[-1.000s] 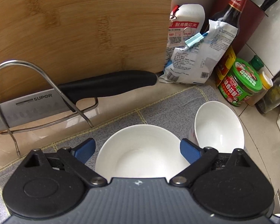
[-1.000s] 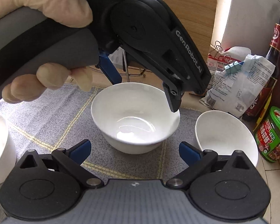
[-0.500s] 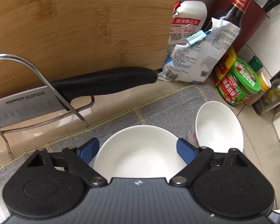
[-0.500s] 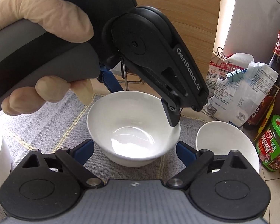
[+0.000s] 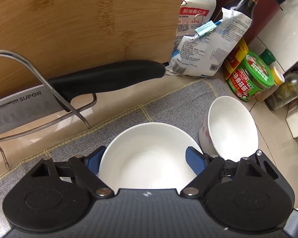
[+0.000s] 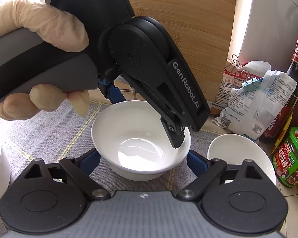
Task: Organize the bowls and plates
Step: 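Close the left tool on the bowl rim, then lift the bowl with the left tool and carry it toward the placed bowl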
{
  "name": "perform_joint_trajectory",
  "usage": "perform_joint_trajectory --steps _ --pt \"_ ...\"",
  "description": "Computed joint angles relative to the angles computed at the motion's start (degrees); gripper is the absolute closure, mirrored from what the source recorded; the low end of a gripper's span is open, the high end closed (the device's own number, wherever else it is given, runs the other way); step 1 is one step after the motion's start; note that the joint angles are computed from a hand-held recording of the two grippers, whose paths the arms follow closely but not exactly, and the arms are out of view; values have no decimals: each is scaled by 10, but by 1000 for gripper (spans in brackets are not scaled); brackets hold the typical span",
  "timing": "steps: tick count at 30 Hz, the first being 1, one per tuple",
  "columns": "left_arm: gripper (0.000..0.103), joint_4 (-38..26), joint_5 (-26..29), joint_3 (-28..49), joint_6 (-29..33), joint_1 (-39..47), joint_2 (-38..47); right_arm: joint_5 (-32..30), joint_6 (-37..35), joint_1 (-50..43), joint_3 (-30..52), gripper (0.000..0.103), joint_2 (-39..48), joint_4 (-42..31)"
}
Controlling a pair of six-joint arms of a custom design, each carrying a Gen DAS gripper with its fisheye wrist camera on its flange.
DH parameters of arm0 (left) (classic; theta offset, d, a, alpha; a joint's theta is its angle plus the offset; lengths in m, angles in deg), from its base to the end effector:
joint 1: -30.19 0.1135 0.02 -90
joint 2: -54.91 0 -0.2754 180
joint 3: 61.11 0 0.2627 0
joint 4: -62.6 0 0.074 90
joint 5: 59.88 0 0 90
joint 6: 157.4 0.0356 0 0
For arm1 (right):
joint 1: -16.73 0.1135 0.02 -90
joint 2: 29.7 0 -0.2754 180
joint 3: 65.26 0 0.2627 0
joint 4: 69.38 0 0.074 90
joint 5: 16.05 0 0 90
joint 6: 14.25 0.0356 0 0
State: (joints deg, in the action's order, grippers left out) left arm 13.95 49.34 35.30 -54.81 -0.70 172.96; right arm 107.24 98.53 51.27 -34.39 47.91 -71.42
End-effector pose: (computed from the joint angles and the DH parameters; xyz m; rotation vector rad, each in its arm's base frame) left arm 0.3630 -0.2308 0.1584 1.1159 2.5757 -0.5465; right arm 0.1835 0.1026 0.1131 0.0211 2.2571 -0.1839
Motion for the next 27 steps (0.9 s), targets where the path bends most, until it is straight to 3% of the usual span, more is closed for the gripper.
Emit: perform_joint_trajectory --steps 18,27 --pt "21 -6 6 7 6 2 2 -9 10 3 9 7 -7 -32" --pt "21 -6 7 9 9 2 5 -13 1 -8 13 11 20 -11"
